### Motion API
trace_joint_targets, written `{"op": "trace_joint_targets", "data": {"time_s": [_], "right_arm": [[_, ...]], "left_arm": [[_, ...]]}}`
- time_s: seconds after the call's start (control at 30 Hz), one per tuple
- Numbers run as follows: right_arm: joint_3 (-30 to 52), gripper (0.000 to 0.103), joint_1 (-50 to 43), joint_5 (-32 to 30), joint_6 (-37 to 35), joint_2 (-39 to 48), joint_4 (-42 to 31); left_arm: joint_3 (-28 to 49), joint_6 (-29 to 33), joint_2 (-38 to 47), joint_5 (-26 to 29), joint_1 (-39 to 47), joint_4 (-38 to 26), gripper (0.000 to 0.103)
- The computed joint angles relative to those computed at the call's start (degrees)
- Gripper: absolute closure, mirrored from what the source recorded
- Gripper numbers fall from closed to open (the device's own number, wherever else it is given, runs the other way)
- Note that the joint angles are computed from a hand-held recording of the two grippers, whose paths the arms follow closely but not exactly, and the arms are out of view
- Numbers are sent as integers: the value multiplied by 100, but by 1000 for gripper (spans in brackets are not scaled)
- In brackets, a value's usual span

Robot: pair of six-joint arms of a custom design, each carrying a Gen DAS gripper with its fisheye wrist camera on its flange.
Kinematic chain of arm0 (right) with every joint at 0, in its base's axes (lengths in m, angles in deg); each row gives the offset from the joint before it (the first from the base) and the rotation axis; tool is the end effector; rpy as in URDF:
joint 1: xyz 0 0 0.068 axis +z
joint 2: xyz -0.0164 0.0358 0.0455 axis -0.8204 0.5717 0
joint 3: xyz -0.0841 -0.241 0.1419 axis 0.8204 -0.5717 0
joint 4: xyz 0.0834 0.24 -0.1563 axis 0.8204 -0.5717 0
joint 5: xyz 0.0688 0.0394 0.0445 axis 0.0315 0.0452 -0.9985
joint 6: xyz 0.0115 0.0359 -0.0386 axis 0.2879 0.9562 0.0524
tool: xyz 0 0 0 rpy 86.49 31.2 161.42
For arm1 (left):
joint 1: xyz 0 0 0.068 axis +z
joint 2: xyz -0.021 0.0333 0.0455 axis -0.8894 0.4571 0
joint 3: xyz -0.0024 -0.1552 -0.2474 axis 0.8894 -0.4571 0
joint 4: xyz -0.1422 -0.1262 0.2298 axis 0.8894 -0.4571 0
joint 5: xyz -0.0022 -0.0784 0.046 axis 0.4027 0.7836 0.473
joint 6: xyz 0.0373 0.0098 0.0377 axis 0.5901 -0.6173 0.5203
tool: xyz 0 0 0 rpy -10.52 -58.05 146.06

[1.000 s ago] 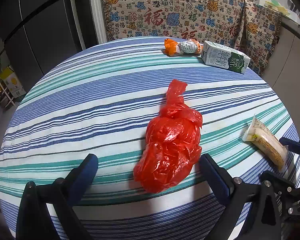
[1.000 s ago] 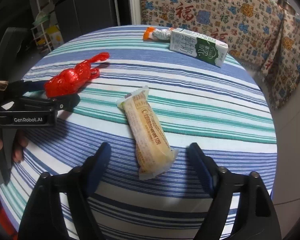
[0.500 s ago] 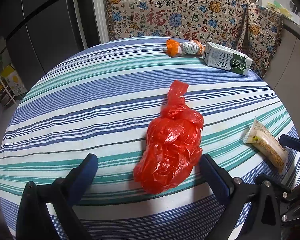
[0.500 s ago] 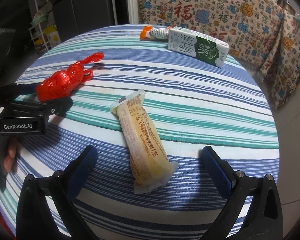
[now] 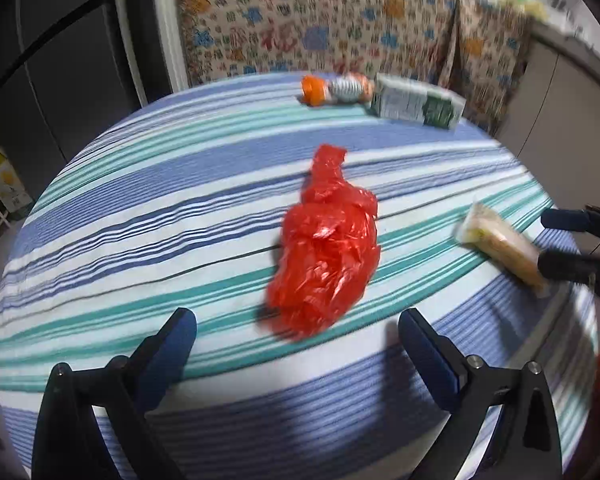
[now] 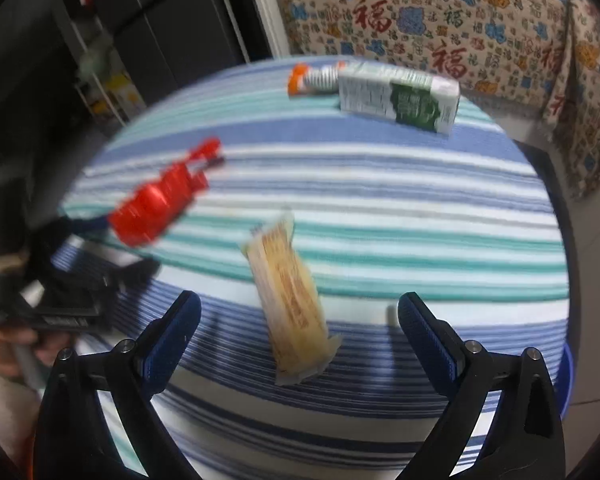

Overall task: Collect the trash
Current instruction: 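Grasp the wrapped sausage stick with the right tool while the left tool holds the red bag, then carry the red bag and sausage over the wastebasket and open both tools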

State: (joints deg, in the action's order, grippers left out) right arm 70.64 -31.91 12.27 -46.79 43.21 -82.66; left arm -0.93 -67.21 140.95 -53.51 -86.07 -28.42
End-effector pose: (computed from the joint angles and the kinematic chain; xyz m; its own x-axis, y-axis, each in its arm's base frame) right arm 0.2690 0.1194 0.2728 -0.8071 -0.1038 -0.5812 -0.2757 0.9368 0.2156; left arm 0.2947 -0.1269 0.2355 -0.7526 0.2412 -0.6126 0.3420 0.9383 -0.0507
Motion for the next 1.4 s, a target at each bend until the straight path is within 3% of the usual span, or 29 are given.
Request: {"op": "trace_joint_targets", "data": {"time_s": [0.07, 0.17, 0.37, 0.43, 0.47, 0.5, 0.53, 0.57, 0.83, 1.03, 1.2, 1.4], "right_arm": [[142, 4, -99, -103, -326, -13, -167], [418, 8, -62, -231, -799, 180, -380], [767, 23, 437, 151, -934, 676, -492], [796, 29, 461, 194, -894, 794, -504], [806, 32, 471, 196, -876, 867, -491], [799, 45, 470, 162, -891, 899, -479], [768, 73, 466, 134, -906, 902, -446], [745, 87, 480, 181, -880, 906, -417], [368, 90, 167, -117, -464, 142, -375], [-44, 90, -531, -605, -268, -577, -465], [-347, 90, -1532, -1061, -279, -1321, -697], [-474, 90, -3508, -1781, -883, -1865, -1227]], "left_arm": [[-87, 107, -199, 592, 245, 31, 0], [166, 255, -131, 940, 286, -129, 0], [974, 504, 646, 525, -10, -462, 1], [1106, 435, 833, 555, 53, -453, 9], [1164, 411, 897, 615, 91, -474, 22], [1178, 418, 916, 630, 99, -481, 41], [1174, 441, 915, 641, 104, -462, 54], [1134, 445, 881, 659, 104, -433, 59], [628, 98, 87, 458, -340, -120, 60], [791, -462, -4, 312, -1104, -267, 60], [1137, -852, 198, 94, -1801, -296, 60], [1982, -1187, 944, -37, -2666, -281, 60]]}}
